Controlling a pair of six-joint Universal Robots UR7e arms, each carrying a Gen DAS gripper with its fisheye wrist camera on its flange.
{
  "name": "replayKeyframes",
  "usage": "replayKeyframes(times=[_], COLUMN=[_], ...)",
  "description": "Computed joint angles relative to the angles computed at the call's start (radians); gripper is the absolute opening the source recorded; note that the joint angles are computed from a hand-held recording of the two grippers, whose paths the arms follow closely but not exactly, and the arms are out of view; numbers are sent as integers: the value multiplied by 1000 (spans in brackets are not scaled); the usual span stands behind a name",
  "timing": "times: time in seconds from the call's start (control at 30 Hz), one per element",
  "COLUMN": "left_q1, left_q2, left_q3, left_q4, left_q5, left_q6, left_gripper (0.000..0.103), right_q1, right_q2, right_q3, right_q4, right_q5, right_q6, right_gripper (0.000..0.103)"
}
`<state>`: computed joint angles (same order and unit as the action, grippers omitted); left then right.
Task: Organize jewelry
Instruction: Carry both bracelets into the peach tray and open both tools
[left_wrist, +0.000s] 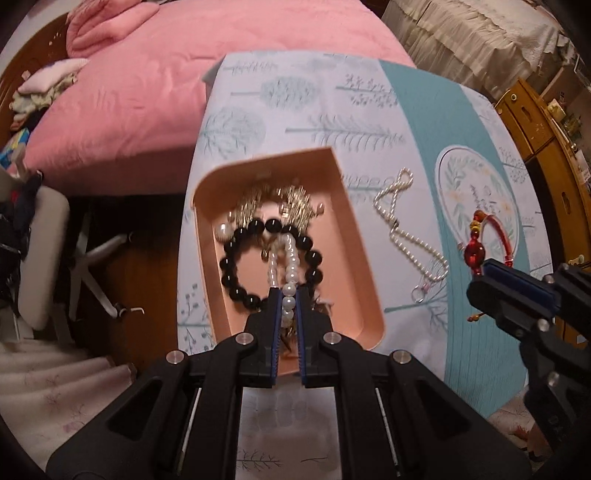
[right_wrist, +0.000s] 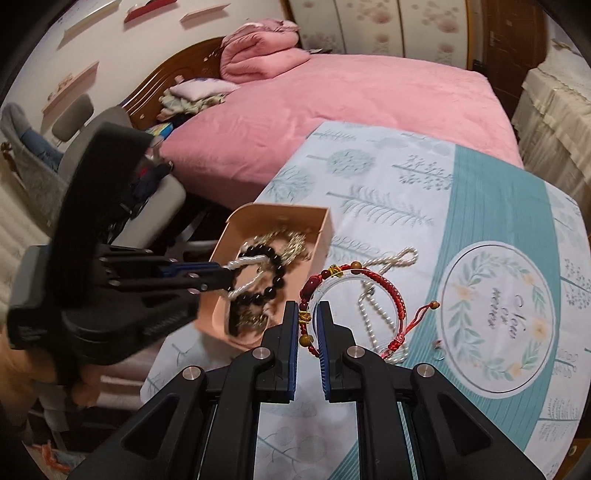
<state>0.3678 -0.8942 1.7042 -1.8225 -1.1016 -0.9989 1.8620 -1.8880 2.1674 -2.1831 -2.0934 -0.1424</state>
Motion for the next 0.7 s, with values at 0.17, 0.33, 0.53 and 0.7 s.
replayKeyframes(times=[0.17,0.33,0.53,0.7], left_q1=[12,16,6,-15], left_q2=[-17,-49,-93,-119], left_q3=[44,94,138,155], left_q4=[-17,-53,-73,-50], left_q5=[-38,-74,-71,-54], left_q6=[-42,-78,-136,-158], left_gripper=[6,37,42,42], right_q1=[-22,-26,-17,-14], right_q2=[-2,21,75,134], right_q3=[15,7,-15,-32], right_q4=[0,-5,-11,-29], right_q5=[35,74,105,126], right_q6=[-26,-62,-67,-68], right_gripper=[10,10,10,10])
